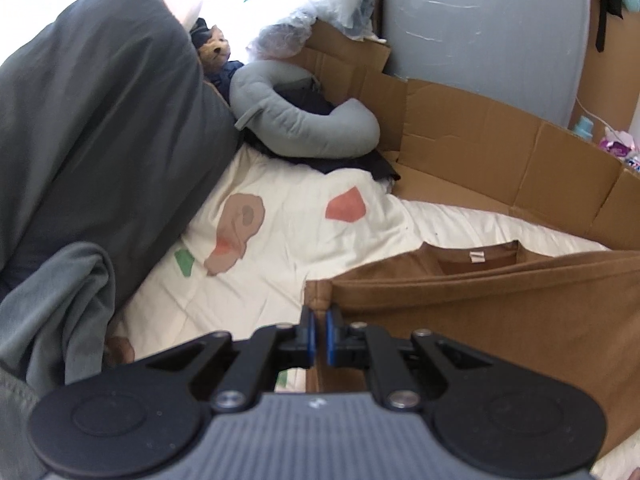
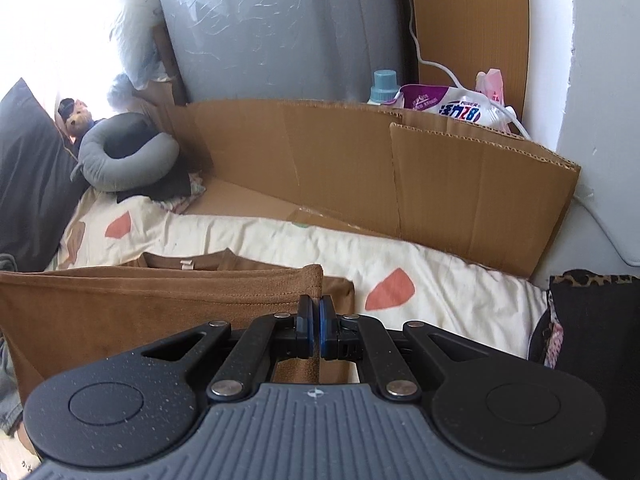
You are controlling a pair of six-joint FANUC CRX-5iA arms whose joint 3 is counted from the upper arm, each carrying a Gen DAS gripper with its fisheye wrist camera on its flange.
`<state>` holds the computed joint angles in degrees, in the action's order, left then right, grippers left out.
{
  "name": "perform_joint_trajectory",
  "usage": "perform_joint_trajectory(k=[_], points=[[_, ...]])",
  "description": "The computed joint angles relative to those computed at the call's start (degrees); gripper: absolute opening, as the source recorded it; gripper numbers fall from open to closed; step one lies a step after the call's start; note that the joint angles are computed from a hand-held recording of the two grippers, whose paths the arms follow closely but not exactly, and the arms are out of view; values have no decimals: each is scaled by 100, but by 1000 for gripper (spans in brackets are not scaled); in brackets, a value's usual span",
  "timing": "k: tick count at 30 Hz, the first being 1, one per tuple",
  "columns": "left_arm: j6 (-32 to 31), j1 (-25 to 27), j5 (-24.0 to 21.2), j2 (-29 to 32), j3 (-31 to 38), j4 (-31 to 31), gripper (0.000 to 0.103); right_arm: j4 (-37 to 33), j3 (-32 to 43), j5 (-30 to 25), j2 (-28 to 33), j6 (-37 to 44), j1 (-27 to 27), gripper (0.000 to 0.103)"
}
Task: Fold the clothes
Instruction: 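Lift the gripped folded edge up toward the collar with both tools, then carry the lifted folded edge over the collar with both tools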
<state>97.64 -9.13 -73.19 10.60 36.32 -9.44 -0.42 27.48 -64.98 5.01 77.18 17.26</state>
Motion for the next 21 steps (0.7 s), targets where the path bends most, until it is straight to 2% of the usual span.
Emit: perform_joint_trajectory(k=[21], points=[[-307,132,61,1201,940,47,6,-86,1132,-204,1318,524,-109,1]])
